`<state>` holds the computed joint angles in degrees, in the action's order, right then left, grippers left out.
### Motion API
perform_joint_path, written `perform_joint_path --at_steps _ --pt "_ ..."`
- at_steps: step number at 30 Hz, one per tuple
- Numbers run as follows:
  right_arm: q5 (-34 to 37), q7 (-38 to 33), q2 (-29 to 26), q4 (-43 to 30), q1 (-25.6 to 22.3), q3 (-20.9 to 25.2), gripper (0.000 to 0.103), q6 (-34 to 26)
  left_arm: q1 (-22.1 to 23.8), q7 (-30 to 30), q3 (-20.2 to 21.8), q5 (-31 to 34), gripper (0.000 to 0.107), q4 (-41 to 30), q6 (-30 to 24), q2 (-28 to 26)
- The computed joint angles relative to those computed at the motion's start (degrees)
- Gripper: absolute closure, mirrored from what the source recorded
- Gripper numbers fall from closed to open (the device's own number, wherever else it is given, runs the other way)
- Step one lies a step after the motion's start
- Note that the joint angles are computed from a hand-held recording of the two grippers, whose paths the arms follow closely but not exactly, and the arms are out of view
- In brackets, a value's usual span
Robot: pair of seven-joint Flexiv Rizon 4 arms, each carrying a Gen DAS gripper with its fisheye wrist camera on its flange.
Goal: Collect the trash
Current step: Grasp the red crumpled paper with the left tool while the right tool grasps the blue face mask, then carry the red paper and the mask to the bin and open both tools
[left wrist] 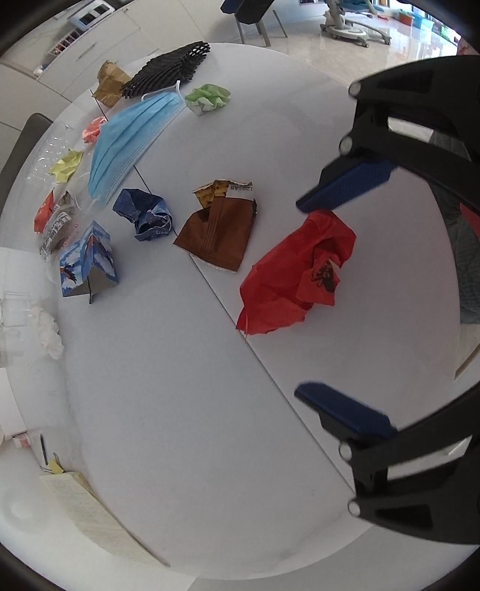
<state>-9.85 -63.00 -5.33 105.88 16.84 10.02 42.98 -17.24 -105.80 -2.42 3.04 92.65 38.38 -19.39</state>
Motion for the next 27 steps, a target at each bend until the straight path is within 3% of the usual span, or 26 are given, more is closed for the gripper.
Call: perform_joint_path --at_steps 3,4,10,17,21,22,26,27 --pt "-0.3 -0.3 -0.3 -0.6 0.1 -0.1 0.002 -0.3 0.4 0.1 -0.5 -1.8 0.061 -0.5 -1.0 -1.1" --pt "-0.5 -0.4 -0.5 -0.9 0.1 -0.2 0.002 -0.5 0.4 0.0 -0.5 -2.1 0.063 -0.7 -1.3 -1.3" --pt "-1.3 -2.4 -4.1 -4.8 0.0 -0.9 0.002 -0.1 1.5 2.3 -1.0 -5.1 0.065 0.4 1.1 -1.0" --pt "-2.8 -14.8 -18.8 -20.6 1.0 -2.1 0.002 -0.5 3.5 8.2 -1.4 -8.9 0.065 0.4 0.1 0.8" --pt "-0.5 -19.4 -25.9 -29.4 0.9 -1.9 0.002 -6.1 4.6 11.7 -1.3 -10.6 0.065 0.8 0.7 2.1" --pt "-0.1 -19.9 -26.8 -30.4 1.0 -2.0 0.005 -6.8 5.1 12.8 -1.3 -11.0 0.065 0.7 0.7 2.4" --pt "1.6 -20.5 -29.4 -34.1 1.3 -2.2 0.046 -11.6 6.1 15.8 -1.4 -12.2 0.065 -0.8 0.3 1.8" --pt "1.7 -19.9 -29.4 -34.1 1.5 -2.5 0.052 -11.6 6.3 16.7 -1.4 -12.4 0.065 -1.5 0.0 1.5"
